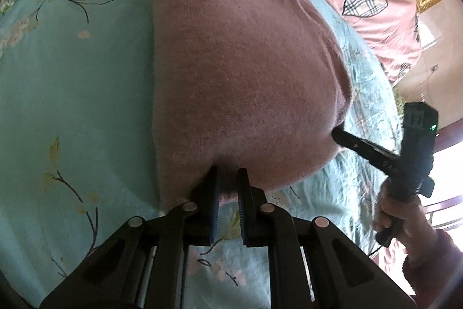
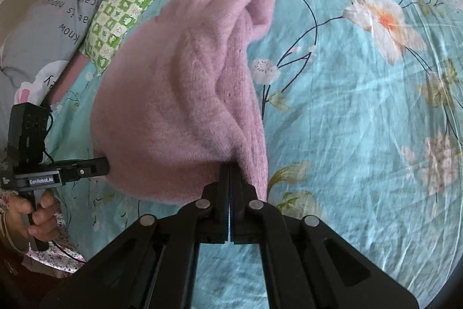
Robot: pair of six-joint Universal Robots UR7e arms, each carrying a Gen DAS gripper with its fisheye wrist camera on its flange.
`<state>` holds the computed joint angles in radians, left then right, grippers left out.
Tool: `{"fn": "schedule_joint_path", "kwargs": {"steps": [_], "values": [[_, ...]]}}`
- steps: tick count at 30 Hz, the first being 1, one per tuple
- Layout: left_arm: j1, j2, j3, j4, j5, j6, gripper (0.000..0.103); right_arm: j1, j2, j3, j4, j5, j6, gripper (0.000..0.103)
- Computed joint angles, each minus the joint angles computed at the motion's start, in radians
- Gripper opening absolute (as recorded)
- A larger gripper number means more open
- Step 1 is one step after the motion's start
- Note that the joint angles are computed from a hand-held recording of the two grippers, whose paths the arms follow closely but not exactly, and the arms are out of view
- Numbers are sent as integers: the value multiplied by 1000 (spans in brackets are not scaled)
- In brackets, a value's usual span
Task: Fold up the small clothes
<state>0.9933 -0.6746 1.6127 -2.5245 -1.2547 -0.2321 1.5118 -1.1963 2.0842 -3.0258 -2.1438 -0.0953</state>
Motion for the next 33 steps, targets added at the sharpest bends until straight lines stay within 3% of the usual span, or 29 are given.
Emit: {"fn": "schedule_joint_path", "kwargs": {"steps": [3, 5, 7, 13, 17, 20, 23, 25, 30, 32, 33], "values": [[-39, -21, 18, -10, 38, 23, 27, 27, -3, -19, 62, -31, 62, 3], [-69, -37, 41, -66, 61, 68, 44, 58, -7, -23, 83, -59, 94, 3], [-87, -40, 44, -102, 79, 95, 47, 87, -9, -19, 60, -76, 91, 4], [-92, -4, -15, -92, 130, 76, 50, 129, -18, -5, 2, -83, 118, 4], [-87, 40, -70, -40, 214, 71, 50, 134, -4, -25, 24, -106, 113, 4], [-77, 57, -90, -1, 242, 77, 53, 110, 12, -44, 41, -110, 122, 5], [-78, 83, -117, 29, 271, 96, 57, 60, 21, -62, 133, -103, 191, 5], [-81, 85, -119, 33, 280, 99, 57, 45, 26, -49, 96, -80, 168, 5], [-89, 30, -54, -27, 243, 90, 57, 89, 34, -61, 92, -121, 158, 6], [-95, 0, -13, -69, 239, 95, 58, 112, 26, -56, 75, -124, 145, 10], [-100, -16, 8, -88, 242, 97, 59, 123, 22, -51, 64, -127, 142, 22]]}}
